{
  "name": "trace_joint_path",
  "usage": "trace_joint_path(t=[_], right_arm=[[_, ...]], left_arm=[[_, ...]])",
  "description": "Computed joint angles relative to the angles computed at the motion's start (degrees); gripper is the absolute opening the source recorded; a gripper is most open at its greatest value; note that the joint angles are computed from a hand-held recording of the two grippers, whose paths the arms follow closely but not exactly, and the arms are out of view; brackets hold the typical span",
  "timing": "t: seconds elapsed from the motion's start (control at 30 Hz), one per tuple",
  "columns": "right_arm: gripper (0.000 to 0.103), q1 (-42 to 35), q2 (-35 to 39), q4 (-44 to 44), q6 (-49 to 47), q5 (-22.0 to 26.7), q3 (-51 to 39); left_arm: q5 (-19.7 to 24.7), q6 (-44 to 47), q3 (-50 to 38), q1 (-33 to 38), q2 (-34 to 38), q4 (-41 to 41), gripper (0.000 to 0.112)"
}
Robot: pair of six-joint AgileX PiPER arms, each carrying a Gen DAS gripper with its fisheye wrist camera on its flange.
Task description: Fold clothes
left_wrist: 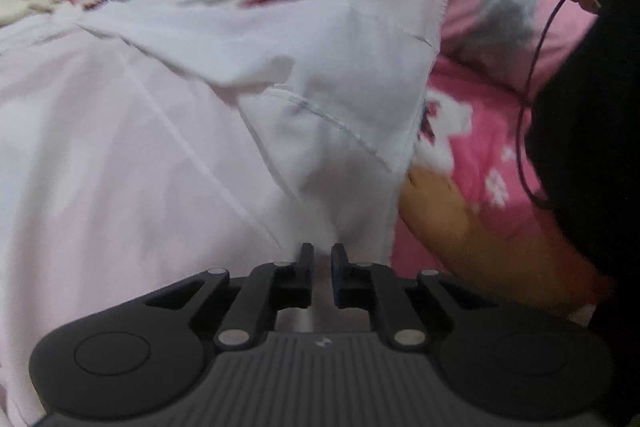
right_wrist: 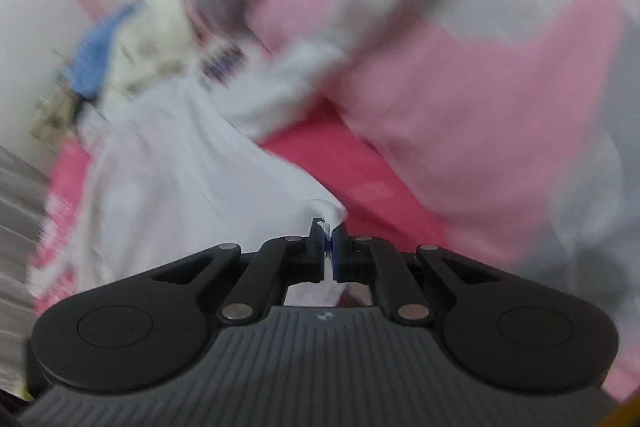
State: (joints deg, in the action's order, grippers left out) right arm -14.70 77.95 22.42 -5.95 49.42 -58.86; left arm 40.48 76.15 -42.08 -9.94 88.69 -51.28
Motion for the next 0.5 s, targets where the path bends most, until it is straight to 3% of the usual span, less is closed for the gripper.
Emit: trace_joint_path(t=[0.17,0.3,0.4,0.5], right_arm=[[0.002,7.96,1.18,-21.19,12.26,-3.57,5.81],[0.002,12.78,5.25,-32.81,20.45,-5.7,8.83],[0.002,18.39,8.82,-47.79,29.86,-8.19,12.41],[0.004,22.34,10.29,-55.62,34.47,-7.7,14.75]], left_arm=[[-0.96,-2.54,-0.5,-1.58,4.08,2.51,0.01],[-0.13,-3.57,-0.66,-0.73,4.84,2.05,0.012],[0.68,-4.0,-0.64,0.43,5.25,1.23,0.012],[1.32,-5.72,-0.7,1.08,4.43,1.79,0.012]])
